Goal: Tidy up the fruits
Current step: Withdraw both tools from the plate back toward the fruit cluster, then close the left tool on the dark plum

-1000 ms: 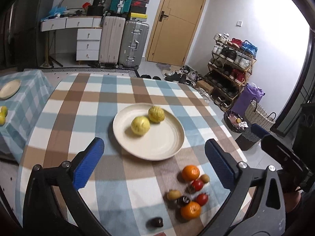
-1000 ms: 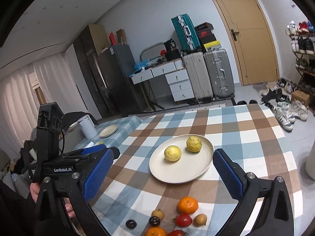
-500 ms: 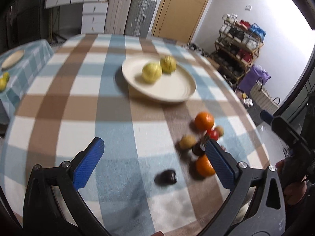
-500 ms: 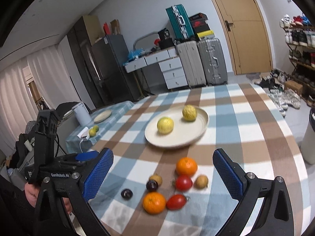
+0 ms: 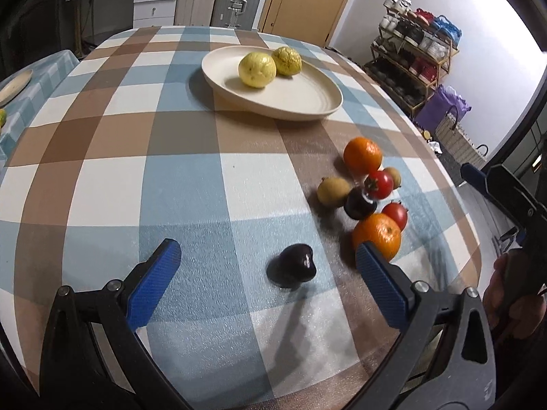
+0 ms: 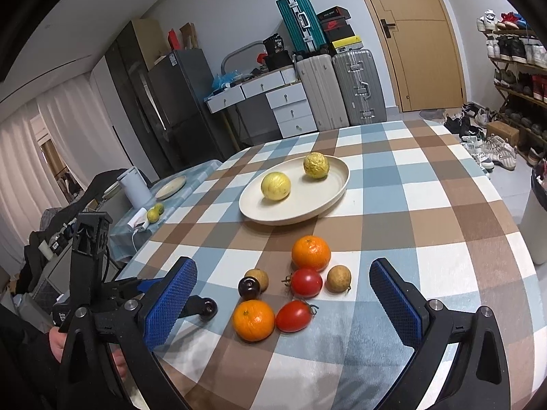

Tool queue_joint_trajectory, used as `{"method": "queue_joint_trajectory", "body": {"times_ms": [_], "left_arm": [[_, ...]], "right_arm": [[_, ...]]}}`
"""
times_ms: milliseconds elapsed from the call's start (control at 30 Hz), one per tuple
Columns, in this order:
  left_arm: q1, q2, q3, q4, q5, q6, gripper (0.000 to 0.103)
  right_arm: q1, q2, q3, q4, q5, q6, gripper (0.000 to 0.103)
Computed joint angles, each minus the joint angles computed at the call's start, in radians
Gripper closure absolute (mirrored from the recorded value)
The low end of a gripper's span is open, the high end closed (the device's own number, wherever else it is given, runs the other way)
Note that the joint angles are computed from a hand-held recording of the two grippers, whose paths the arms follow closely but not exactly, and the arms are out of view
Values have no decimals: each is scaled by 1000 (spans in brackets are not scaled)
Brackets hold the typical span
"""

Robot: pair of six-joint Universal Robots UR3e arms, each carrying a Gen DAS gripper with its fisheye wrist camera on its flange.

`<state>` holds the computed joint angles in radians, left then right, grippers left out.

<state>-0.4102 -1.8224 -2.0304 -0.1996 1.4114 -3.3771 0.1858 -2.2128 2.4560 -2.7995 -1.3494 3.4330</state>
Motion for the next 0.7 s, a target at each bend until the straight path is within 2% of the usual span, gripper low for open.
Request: {"method": "queue_joint_trajectory", "body": {"times_ms": [233,400,500,567,600,633,700], "left_arm": [[5,-23,-4,26,-28,21,2],[0,-33,-3,34,-38,53,17],[-1,-35,-3,38,-44,67,32],[4,-32,-5,35,-52,74,52],[9,-31,-4,28,-63,79,59],[17,-29,-4,20,-80,85,71],[42,-24,-16,19,-141,96,82]], "right_arm": [[23,28,6,-18,-16,5,0],[25,27,7,-11,-16,6,0],[19,29,8,-12,-10,7,0],[17,30,9,-12,-7,6,0],[18,30,9,-12,-9,6,0],[18,29,9,-10,-10,6,0],[17,29,8,-9,-7,6,0]]}}
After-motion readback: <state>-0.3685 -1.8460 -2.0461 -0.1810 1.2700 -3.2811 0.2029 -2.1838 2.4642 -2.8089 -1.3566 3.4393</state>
